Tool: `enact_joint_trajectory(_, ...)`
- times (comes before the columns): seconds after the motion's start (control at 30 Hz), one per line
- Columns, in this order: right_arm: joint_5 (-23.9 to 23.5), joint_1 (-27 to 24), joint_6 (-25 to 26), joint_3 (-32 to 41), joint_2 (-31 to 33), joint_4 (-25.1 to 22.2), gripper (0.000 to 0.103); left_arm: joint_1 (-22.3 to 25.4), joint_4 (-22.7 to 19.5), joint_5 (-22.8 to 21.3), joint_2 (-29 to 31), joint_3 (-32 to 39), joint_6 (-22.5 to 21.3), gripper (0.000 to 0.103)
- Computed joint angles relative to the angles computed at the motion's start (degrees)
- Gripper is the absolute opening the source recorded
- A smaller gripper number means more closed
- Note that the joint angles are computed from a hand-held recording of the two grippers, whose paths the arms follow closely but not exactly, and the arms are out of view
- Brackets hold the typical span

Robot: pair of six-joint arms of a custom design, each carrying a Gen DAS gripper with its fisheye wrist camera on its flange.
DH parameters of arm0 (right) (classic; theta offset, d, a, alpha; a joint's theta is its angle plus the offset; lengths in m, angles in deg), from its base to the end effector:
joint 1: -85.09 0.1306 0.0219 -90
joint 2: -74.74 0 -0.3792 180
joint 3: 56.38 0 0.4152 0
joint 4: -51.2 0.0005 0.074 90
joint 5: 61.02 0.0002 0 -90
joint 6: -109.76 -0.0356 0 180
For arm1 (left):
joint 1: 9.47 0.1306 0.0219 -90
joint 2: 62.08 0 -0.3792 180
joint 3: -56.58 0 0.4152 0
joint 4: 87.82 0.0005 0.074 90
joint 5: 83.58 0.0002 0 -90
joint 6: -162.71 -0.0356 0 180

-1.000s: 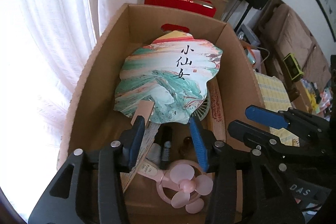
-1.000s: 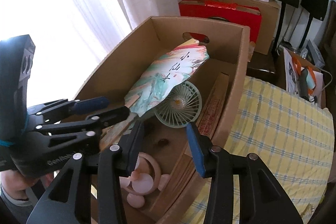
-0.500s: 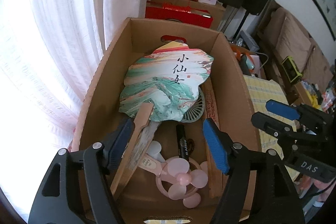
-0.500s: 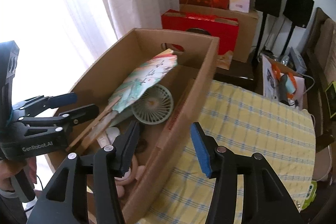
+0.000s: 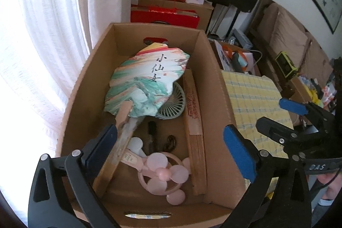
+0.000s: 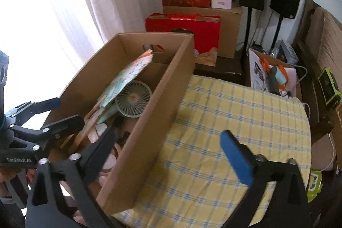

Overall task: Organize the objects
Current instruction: 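Move both tools back out of the box over the table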

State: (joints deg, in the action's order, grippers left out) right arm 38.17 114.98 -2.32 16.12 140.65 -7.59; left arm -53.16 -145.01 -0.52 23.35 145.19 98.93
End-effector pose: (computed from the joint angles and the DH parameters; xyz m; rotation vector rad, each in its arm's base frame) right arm 0.3033 0.1672 0.4381 -0.1006 2.4733 0.1924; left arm 0.3427 -0.3221 0.4430 0.3360 2.5162 -0.3462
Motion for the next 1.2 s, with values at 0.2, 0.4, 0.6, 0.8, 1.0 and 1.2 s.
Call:
enact_joint_trajectory(0.2,1.0,-1.3,-0.7,-1.2,-2.8,-1.9,0.103,-2.1,-0.7,-1.1,0.7,1.0,0.0,0.103)
enact_joint_trajectory(0.4,1.8,-3.1,-0.4,-2.7,-6.0,-3.7,0.103,-4.2,-0.7,-1.6,1.3,1.9,0.4,0.103)
enact_joint_trajectory(0.6,1.8,-5.9,0.3,-4.5,-9.6,-5.2,0.103,-6.1,0.0,-0.9,2.4,2.8,1.2,0.103)
enact_joint_trajectory(0.8,1.1,-9.2,1.3,-6.1,-13.2,-6.7,0.103,-8.8,-0.3,-1.3,4.2,4.7,1.6,0.103)
enact_joint_trajectory(1.0,0.3,-13.8,3.8,-7.8,-17.4,-8.8,0.103,-12.0,-0.3,-0.7,6.4,6.8,1.9,0.103)
enact_joint_trajectory(1.2,-0.4,-20.3,7.3,-9.7,-21.2,-11.7,0.103,-14.6,0.4,0.1,8.9,9.2,2.0,0.103)
